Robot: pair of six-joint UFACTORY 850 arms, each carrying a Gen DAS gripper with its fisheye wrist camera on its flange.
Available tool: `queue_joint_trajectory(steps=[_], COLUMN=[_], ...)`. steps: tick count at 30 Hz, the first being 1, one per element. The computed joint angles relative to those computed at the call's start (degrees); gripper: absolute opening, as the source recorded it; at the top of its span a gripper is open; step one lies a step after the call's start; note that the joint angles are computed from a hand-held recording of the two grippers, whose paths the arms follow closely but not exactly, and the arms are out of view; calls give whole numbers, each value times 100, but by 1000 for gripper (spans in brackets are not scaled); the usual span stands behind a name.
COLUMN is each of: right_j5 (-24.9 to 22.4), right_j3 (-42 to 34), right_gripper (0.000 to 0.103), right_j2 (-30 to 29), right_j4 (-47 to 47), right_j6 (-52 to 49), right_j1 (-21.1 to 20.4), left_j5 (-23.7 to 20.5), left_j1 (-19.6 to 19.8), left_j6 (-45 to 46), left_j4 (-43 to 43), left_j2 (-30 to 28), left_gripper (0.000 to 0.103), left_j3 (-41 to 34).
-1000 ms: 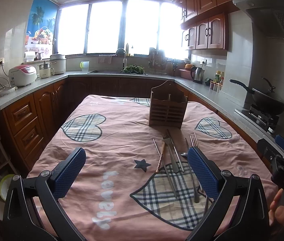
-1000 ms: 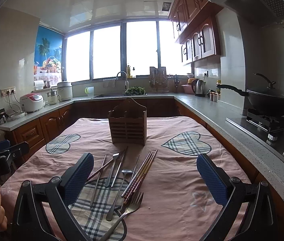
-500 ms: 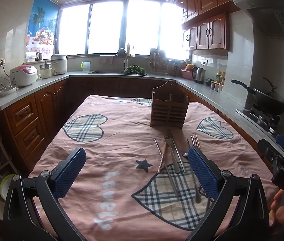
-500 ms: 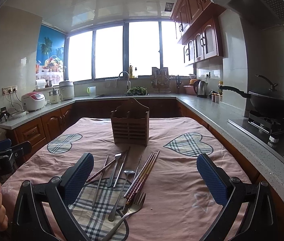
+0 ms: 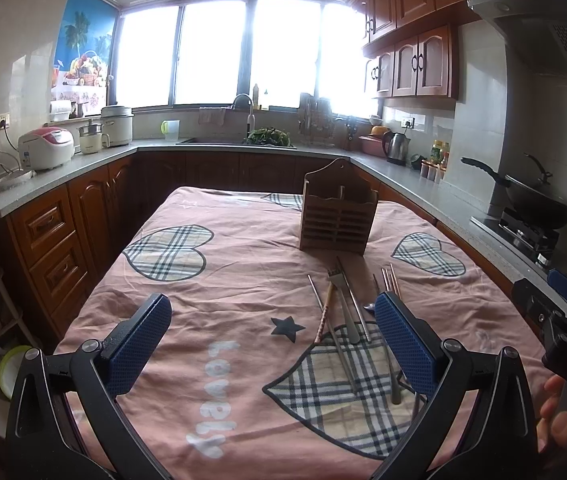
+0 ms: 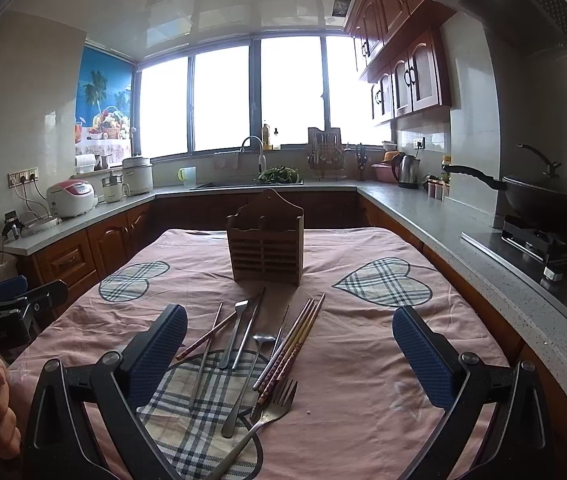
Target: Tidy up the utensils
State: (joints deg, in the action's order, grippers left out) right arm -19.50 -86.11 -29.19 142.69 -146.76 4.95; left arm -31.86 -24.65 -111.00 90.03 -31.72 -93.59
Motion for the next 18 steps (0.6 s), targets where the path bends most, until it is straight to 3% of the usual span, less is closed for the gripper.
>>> queue_joint_trajectory(steps=[12, 18], right_j5=[35, 117], right_j3=[-30, -209], right_gripper=[103, 103], right_j2=[-24, -147], right_j4=[69, -591], right_j6=[-65, 598], right_j1=[15, -2], left_j5=[107, 340], left_j1=[57, 151], left_j6=[206, 548], left_j4=[-216, -628], left_j2=[-89, -185], left_gripper=[103, 103], left_j3=[-126, -276])
